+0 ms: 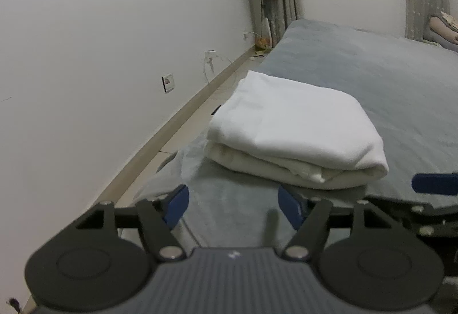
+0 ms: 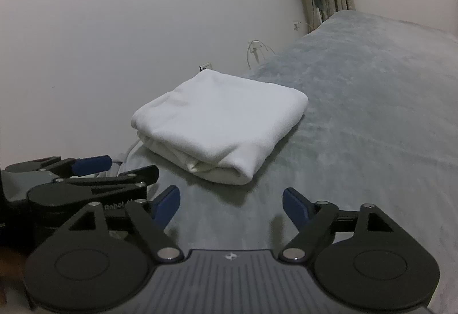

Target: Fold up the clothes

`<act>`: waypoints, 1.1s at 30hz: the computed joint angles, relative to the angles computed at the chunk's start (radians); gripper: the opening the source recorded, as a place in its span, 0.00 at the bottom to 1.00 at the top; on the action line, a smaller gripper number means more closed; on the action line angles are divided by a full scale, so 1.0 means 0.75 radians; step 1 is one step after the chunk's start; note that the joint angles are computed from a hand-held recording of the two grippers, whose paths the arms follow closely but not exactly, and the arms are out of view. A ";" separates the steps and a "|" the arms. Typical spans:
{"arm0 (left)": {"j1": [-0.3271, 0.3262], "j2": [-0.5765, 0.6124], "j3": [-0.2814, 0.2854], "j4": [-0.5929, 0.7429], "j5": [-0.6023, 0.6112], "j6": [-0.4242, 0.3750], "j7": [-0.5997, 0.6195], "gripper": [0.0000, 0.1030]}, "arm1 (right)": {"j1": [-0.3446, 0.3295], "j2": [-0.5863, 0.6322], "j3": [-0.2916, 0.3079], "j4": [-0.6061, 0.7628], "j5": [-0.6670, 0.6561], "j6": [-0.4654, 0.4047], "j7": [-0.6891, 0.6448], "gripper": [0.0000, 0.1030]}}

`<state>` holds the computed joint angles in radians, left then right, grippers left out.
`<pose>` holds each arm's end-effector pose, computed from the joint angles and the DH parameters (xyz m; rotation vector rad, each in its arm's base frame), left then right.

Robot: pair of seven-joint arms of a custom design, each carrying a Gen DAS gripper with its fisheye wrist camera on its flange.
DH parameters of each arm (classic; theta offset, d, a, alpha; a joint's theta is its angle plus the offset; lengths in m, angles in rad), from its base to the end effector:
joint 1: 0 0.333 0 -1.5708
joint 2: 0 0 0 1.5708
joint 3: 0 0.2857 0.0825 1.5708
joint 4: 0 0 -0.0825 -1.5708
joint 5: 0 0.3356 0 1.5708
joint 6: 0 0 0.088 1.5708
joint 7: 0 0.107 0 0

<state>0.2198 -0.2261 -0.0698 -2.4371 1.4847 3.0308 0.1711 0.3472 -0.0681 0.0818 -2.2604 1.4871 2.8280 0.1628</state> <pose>0.4385 -0.0107 0.4301 -1.7019 1.5176 -0.5870 0.4674 0.1587 0.4239 -1.8972 1.1090 -0.2612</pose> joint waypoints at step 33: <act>-0.028 0.097 0.044 0.090 0.119 0.093 -0.074 1.00 | -0.031 0.044 -0.004 0.016 0.023 0.054 -0.108 1.00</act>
<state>0.1989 -0.1534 -0.0371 -2.3692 1.5743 3.1008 0.1159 0.3238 -0.0354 0.0789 -2.2485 1.5043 2.8688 0.0814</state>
